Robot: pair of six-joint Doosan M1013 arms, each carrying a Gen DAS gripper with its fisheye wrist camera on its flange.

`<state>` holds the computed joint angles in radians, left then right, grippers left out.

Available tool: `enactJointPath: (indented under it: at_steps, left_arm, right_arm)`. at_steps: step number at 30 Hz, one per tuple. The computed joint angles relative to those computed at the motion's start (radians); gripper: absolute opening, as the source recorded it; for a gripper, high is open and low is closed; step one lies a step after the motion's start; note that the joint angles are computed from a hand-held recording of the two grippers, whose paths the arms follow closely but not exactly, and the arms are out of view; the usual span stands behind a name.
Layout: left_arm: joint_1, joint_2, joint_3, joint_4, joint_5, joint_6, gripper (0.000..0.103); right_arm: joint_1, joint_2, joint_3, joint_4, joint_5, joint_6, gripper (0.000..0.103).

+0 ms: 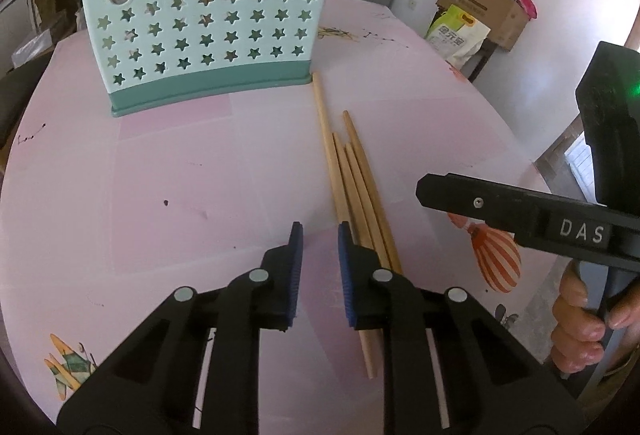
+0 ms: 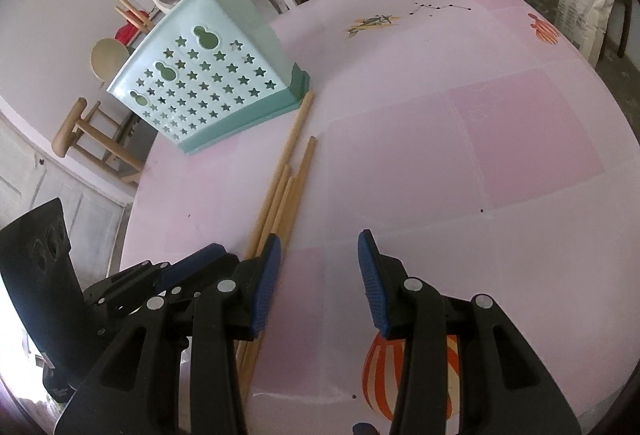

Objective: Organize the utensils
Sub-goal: 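Move both tools back down to the remaining wooden chopsticks, then close the left tool on a chopstick while the right tool reaches toward another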

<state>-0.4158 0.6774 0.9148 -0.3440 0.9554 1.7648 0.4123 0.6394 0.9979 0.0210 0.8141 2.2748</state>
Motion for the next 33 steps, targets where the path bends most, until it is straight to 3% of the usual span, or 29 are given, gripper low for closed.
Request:
enactJointPath:
  at_steps: [12, 26, 33]
  left_arm:
    - [0.004, 0.011, -0.021, -0.062, 0.027, 0.038, 0.017]
    - [-0.015, 0.013, -0.026, 0.121, -0.023, -0.044, 0.019]
    - [-0.01, -0.002, 0.001, 0.163, -0.044, -0.069, 0.008]
  right_arm:
    - [0.001, 0.004, -0.014, -0.021, 0.016, 0.01, 0.04]
    - [0.003, 0.006, -0.017, -0.026, 0.022, 0.005, 0.04]
    - [0.017, 0.025, -0.051, -0.037, 0.067, -0.054, 0.034]
